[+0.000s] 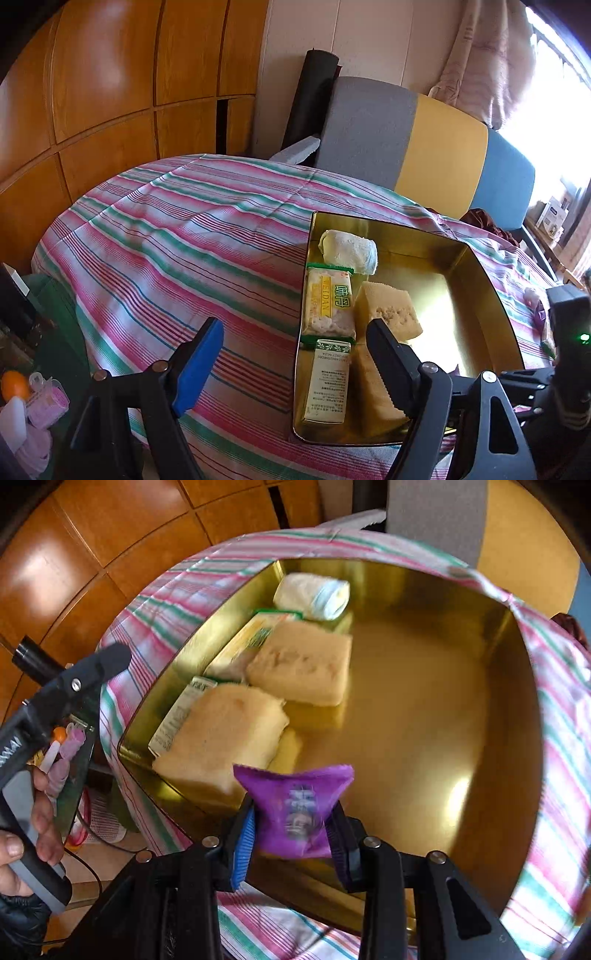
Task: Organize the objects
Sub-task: 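Carry the purple snack packet into the tray and open the right gripper, then withdraw both grippers from the tray back to the table items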
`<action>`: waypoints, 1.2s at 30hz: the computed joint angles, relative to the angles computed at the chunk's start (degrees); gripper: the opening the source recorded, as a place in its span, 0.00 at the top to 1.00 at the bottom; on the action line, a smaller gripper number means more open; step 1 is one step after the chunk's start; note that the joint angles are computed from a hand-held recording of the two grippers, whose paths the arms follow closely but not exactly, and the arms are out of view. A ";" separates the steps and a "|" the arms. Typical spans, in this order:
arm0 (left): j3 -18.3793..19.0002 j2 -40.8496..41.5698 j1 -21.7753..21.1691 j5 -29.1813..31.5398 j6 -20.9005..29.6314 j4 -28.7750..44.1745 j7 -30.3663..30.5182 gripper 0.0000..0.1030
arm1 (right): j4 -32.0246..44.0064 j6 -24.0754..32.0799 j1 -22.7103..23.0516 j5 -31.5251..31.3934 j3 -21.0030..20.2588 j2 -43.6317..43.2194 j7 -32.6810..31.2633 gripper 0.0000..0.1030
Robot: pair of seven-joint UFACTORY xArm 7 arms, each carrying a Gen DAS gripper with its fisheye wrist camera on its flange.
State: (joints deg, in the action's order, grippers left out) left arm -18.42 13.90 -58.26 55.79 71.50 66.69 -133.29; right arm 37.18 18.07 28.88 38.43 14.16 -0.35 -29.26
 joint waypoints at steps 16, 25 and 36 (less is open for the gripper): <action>0.45 2.31 -1.85 1.73 2.45 4.18 3.61 0.21 | -7.05 -1.51 2.72 18.37 -3.56 -11.59 -11.30 0.56; 1.86 6.09 -3.99 3.08 2.37 9.88 8.81 0.20 | -15.25 -3.37 2.87 11.79 -11.19 -23.94 -6.66 0.55; 4.94 11.17 -6.85 4.67 1.13 18.31 17.12 0.20 | -22.18 -2.06 -10.40 -6.48 -18.29 -35.53 2.81 0.55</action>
State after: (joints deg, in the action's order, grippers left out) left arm -13.48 25.07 -65.12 60.47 72.63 85.00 -116.16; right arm 14.99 16.01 18.48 31.95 -4.14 -35.88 -26.45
